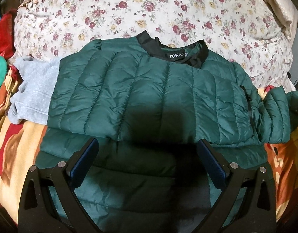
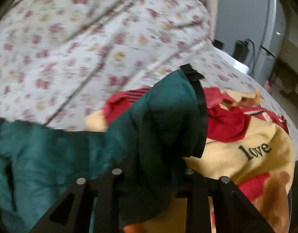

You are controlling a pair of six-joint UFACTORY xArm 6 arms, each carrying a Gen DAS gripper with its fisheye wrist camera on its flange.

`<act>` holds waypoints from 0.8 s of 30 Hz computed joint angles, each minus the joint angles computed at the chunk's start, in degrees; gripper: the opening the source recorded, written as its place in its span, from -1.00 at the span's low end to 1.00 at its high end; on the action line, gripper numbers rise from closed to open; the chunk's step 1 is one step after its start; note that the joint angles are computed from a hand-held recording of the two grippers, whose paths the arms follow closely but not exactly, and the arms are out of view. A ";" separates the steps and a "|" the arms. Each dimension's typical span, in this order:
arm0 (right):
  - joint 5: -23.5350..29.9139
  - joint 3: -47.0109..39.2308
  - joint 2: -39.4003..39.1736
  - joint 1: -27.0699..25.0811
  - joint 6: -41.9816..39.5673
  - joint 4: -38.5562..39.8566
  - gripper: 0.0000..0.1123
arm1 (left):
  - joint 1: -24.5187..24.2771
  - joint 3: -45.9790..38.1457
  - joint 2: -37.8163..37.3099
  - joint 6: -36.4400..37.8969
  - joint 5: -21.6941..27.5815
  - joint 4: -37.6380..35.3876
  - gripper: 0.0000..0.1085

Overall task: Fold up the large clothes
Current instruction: 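Grasp the other sleeve cuff with the right tool and lift it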

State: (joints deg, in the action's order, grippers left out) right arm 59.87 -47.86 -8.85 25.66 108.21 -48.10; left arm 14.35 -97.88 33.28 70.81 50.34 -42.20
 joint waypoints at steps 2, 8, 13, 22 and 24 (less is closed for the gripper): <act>-1.93 0.46 -1.65 1.63 2.72 -2.64 -0.61 | 0.37 -0.41 -0.02 0.25 0.28 -0.61 0.87; -5.77 -2.96 -1.70 6.58 8.69 -9.18 -0.61 | 1.18 -1.55 -0.05 0.24 0.05 -1.98 0.87; -8.93 -9.27 2.06 8.47 8.30 -11.53 -0.61 | 1.63 -4.06 0.99 -0.35 -0.71 -0.79 0.87; -22.02 -27.24 17.17 7.23 1.07 -11.25 -0.61 | 2.99 -11.84 5.81 -1.60 -2.16 0.71 0.87; -24.56 -31.16 20.84 6.79 -1.63 -9.45 -0.61 | 3.28 -13.72 7.16 -2.46 -1.73 1.38 0.87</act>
State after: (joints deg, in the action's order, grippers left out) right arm 35.31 -79.01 11.99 32.45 106.59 -57.55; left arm 17.63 -111.60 40.44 68.35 48.61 -40.83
